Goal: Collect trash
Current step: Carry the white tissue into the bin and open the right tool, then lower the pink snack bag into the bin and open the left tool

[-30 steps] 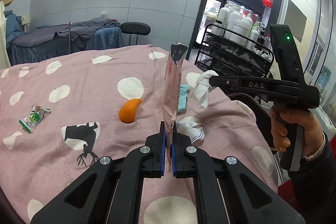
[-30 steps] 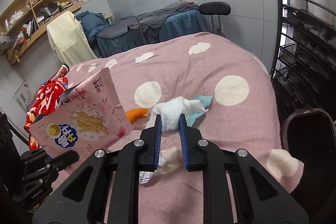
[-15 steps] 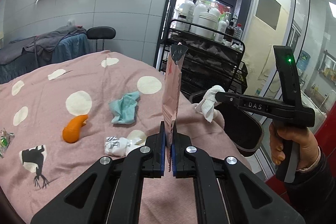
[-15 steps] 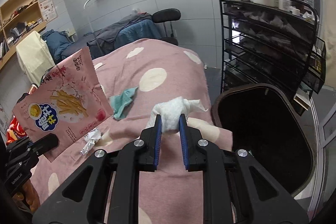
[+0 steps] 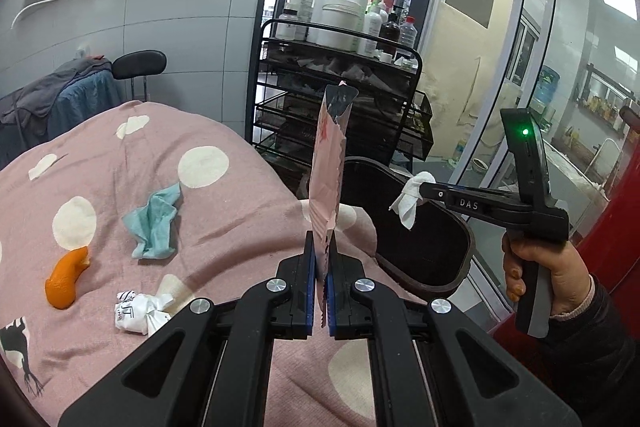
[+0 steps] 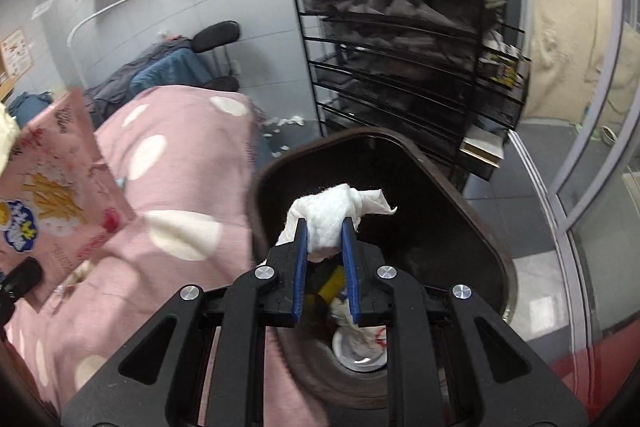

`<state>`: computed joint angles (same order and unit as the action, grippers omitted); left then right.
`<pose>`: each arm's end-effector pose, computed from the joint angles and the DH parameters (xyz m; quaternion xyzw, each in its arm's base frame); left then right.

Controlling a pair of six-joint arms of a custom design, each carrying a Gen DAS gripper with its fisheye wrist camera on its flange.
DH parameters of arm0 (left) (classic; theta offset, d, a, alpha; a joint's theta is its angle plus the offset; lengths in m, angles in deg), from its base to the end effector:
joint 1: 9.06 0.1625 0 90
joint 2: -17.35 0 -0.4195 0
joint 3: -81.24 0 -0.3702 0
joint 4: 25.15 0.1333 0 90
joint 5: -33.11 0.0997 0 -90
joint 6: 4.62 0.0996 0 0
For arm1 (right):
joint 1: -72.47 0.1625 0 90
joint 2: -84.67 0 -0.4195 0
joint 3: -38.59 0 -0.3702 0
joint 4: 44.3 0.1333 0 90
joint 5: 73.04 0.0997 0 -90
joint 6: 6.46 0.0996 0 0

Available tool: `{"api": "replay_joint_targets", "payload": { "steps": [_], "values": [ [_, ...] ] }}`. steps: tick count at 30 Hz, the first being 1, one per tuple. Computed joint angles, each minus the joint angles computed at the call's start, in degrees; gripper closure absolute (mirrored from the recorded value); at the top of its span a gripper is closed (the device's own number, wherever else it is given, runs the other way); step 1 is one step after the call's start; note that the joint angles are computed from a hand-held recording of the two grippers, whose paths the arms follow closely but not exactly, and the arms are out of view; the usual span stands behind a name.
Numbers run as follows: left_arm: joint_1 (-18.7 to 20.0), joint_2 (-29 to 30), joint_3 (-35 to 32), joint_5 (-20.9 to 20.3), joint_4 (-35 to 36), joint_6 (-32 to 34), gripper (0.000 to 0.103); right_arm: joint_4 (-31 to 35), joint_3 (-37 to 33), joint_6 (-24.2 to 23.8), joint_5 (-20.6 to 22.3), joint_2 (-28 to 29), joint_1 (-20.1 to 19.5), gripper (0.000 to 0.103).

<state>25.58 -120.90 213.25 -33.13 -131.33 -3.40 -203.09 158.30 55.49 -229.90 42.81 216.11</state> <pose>-0.0511 -0.2461 0.4358 0.4197 0.8642 -0.2613 0.0932 0.4134 -0.2525 0.0262 -0.0169 -0.8329 0.4296 0.3485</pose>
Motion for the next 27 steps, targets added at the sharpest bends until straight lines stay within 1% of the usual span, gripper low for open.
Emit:
{"api": "replay_joint_targets", "payload": {
  "steps": [3, 6, 12, 16, 17, 18, 19, 20, 22, 24, 27],
  "values": [
    [-0.3, 0.9, 0.5, -0.9, -0.5, -0.2, 0.098, 3.0, 2.5, 4.1, 0.0, -1.5, -1.9, 0.085],
    [-0.5, 1.9, 0.9, -1.6, -1.2, -0.3, 0.098, 3.2, 4.9, 6.0, 0.9, -2.5, -4.1, 0.085],
    [-2.0, 2.8, 1.7, -2.2, -1.2, -1.2, 0.098, 0.5, 8.5, 7.1, 2.7, -2.6, -8.3, 0.085],
    [-2.0, 3.8, 2.1, -3.3, -1.4, -1.4, 0.098, -0.2, 9.5, 7.4, 3.7, -2.3, -10.2, 0.085],
    [-2.2, 4.0, 2.3, -3.3, -1.4, -1.5, 0.098, -0.3, 9.6, 7.7, 3.8, -2.1, -10.6, 0.084],
    [-2.3, 4.3, 2.5, -3.3, -1.6, -1.5, 0.098, -0.5, 9.8, 7.7, 4.1, -2.1, -10.9, 0.081],
    [-2.3, 4.5, 2.6, -3.6, -1.6, -1.6, 0.098, -0.7, 10.0, 7.9, 4.3, -2.0, -11.0, 0.075],
    [-2.3, 4.8, 2.7, -3.8, -1.7, -1.6, 0.098, -1.0, 10.2, 8.2, 4.3, -1.9, -11.1, 0.063],
    [-2.1, 5.4, 2.9, -4.3, -2.1, -1.4, 0.098, -2.0, 10.6, 8.7, 4.0, -1.6, -10.7, 0.053],
    [-2.1, 6.0, 3.1, -4.4, -2.6, -1.2, 0.098, -1.5, 10.5, 9.4, 3.7, -1.4, -10.0, 0.053],
    [-2.1, 6.9, 3.4, -4.8, -3.4, -1.2, 0.098, -1.7, 10.5, 10.1, 3.2, -1.3, -8.7, 0.047]
  ]
}}
